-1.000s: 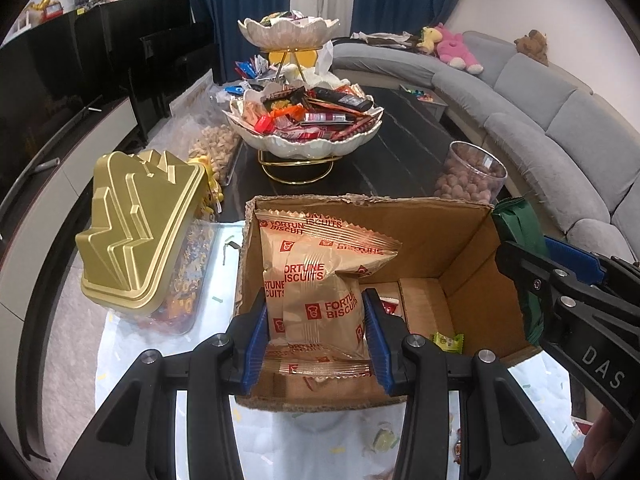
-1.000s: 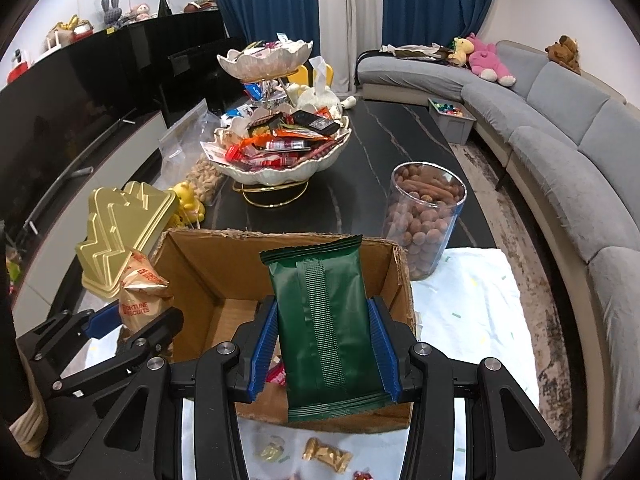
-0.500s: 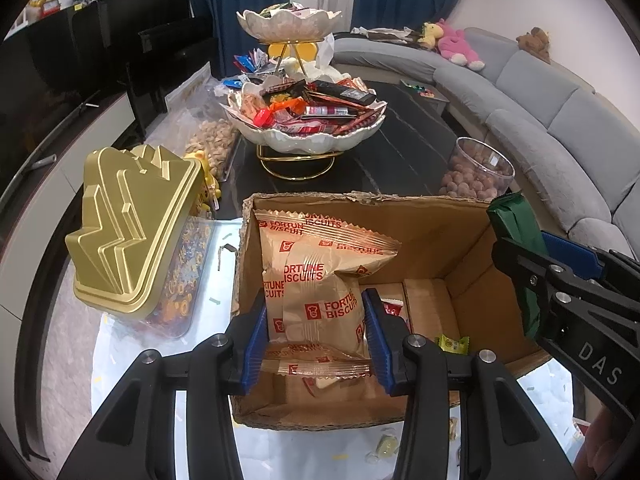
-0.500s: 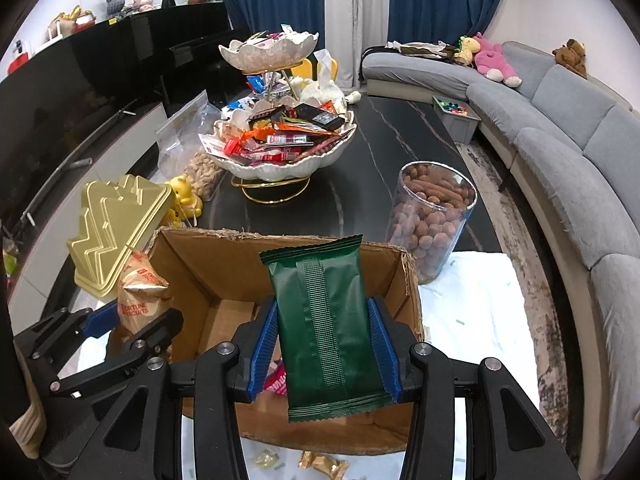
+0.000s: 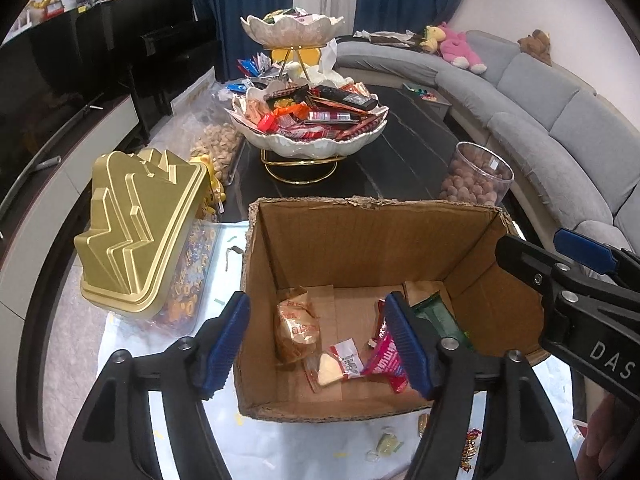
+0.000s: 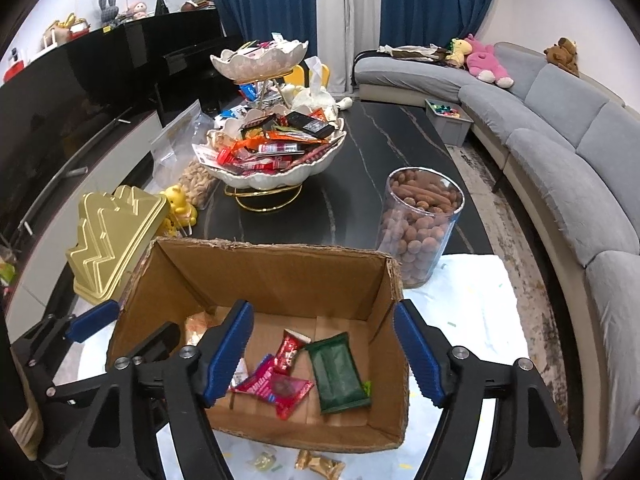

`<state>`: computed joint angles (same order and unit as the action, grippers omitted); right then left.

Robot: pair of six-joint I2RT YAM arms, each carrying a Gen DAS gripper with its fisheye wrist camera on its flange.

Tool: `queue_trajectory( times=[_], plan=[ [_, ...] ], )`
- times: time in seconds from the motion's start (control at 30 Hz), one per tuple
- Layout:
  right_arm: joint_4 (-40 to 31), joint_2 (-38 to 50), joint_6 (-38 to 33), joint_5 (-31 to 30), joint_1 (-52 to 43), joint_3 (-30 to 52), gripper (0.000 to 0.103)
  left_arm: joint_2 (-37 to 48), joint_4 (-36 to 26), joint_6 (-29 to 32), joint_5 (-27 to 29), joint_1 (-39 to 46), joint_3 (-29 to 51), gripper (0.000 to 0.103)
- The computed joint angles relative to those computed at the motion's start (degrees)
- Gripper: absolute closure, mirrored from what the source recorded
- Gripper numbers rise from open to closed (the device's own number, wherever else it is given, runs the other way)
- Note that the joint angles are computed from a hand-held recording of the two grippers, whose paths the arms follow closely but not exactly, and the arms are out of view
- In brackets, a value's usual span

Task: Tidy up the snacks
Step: 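Lower both held snacks into the cardboard box and open both tools, then withdraw both open tools from the box toward the loose snacks on the cloth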

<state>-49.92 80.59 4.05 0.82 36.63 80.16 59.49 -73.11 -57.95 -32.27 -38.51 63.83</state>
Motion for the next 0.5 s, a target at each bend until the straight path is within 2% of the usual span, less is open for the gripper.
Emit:
queue_trajectory(
  times=[0.27, 0.5],
  plan=[
    [-0.94, -1.62, 0.04, -0.15, -0.43, -0.20, 0.029, 0.46, -2.93, -2.56, -1.43, -2.41, 2.01, 0.034],
    [-2.52, -4.71, 0.01, -0.20, -0.90, -0.49, 0.029, 2.25, -8.88, -9.05, -4.66, -8.58, 6.05, 0.034]
  ],
)
